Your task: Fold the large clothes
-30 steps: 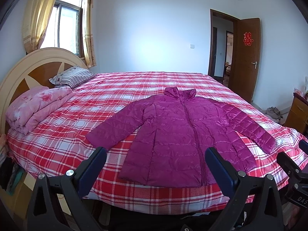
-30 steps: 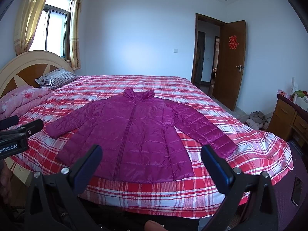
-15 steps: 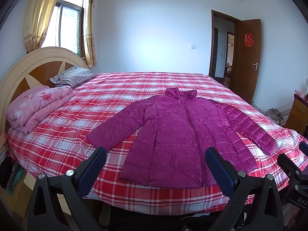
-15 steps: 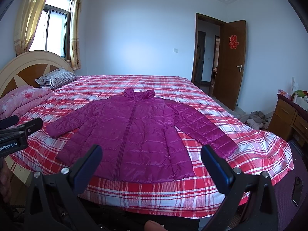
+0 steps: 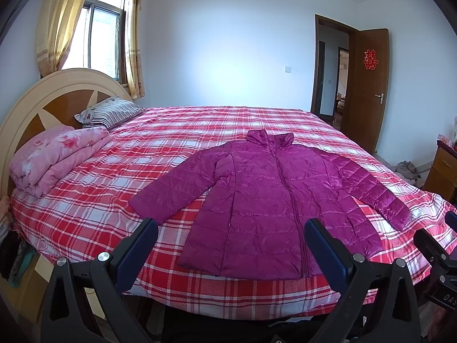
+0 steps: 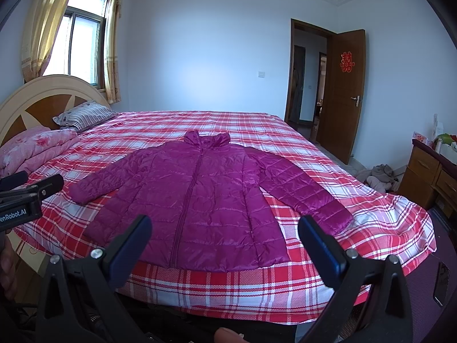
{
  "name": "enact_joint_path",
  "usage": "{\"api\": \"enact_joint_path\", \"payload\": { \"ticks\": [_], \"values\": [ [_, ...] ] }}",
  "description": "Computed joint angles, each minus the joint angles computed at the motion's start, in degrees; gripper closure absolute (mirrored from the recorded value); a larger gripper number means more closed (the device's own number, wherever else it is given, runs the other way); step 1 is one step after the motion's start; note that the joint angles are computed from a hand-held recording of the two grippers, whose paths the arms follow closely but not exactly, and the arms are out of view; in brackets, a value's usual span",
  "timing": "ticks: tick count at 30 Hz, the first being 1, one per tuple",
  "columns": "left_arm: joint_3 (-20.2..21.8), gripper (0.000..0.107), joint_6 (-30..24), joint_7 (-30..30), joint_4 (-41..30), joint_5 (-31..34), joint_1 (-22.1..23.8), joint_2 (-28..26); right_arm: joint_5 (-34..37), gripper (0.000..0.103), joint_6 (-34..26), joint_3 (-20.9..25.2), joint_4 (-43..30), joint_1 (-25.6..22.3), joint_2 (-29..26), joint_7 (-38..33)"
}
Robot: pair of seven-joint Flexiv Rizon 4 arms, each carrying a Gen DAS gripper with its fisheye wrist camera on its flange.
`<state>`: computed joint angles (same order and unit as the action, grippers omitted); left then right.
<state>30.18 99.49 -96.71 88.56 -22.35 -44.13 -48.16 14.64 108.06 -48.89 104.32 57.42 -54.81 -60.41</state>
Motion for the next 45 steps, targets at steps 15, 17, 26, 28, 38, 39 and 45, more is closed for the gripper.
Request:
{"api": "enact_joint_path", "payload": {
  "ticks": [15,17,26,28,38,39,45],
  "values": [
    [-0.64,0.005,-0.22,-0.3,-0.2,0.6,0.89,-0.01,0.18,0.0,0.04,-0.11,0.19,0.32,-0.04,0.04],
    [-0.68,0.005,-0.25,-0.34,-0.23,0.7,0.99,0.0,0.12,0.0,0.03,-0.05,0.15,0.21,0.03,0.0],
    [-0.72,0.005,-0.98,-0.77,-0.76,1.33,1.32,-0.27,0.16,0.0,0.04,0.09,0.14,0.16,0.02,-0.04],
    [-0.76,0.005,-1.49,-0.91,-1.11,1.67,1.46,-0.45,0.15,0.0,0.08,0.06,0.19,0.24,0.01,-0.07],
    [-0.96,0.005,-7.07,-1.63,-7.34,7.71,3.9,-3.6,-1.14,0.0,2.33,6.25,-3.05,-6.01,0.84,-0.73],
    [-1.13,0.005,-7.49,-1.91,-8.39,8.39,4.56,-4.21,-1.62,0.0,2.58,8.3,-4.0,-8.16,1.07,-1.13],
    [4.78,0.005,-12.78,-8.04,-20.36,9.69,6.39,-12.64,-0.94,0.0,-5.13,10.16,-10.81,-17.34,-3.21,5.82]
  ]
}}
